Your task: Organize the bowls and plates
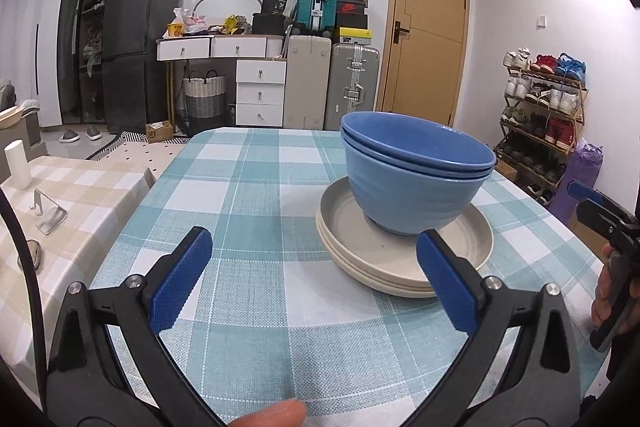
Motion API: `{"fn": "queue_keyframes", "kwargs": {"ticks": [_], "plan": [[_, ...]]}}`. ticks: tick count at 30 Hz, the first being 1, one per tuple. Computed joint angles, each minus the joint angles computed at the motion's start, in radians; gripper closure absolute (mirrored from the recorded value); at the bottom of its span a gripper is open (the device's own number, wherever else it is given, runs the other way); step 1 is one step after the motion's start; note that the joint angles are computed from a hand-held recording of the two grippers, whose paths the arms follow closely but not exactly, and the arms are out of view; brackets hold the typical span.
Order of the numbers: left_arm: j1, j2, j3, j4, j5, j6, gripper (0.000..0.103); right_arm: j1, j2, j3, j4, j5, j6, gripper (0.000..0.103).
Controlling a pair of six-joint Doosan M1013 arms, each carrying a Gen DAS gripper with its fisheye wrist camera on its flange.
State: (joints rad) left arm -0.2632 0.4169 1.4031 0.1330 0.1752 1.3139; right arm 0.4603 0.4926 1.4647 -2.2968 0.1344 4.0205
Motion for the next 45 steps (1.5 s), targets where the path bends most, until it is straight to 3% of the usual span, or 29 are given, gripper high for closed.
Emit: {"fn": "queue_keyframes", "kwargs": {"ticks": [4, 8, 14, 21, 45], "plan": [[0.005, -0.003, 0.014, -0.076, -0.026, 0.067, 0.001, 0.000, 0.000, 0.004, -0.092, 0.003, 0.085, 0.000], [0.007, -0.001, 0.016, -0.095, -0.029, 0.082, 0.001, 0.007, 0.004, -0.004, 0.030, 0.006, -0.064, 0.000], [0.005, 0.003, 0.010, -0.091, -0.033, 0.092, 0.001, 0.021, 0.008, -0.007, 0.015, 0.012, -0.121, 0.000], [0.003, 0.009, 0.003, -0.134, -0.036, 0.151, 0.001, 0.013, 0.008, -0.004, -0.069, 0.002, -0.011, 0.000], [0.003, 0.011, 0.001, -0.121, -0.028, 0.134, 0.001, 0.012, 0.007, -0.002, -0.080, 0.001, 0.001, 0.000]]}}
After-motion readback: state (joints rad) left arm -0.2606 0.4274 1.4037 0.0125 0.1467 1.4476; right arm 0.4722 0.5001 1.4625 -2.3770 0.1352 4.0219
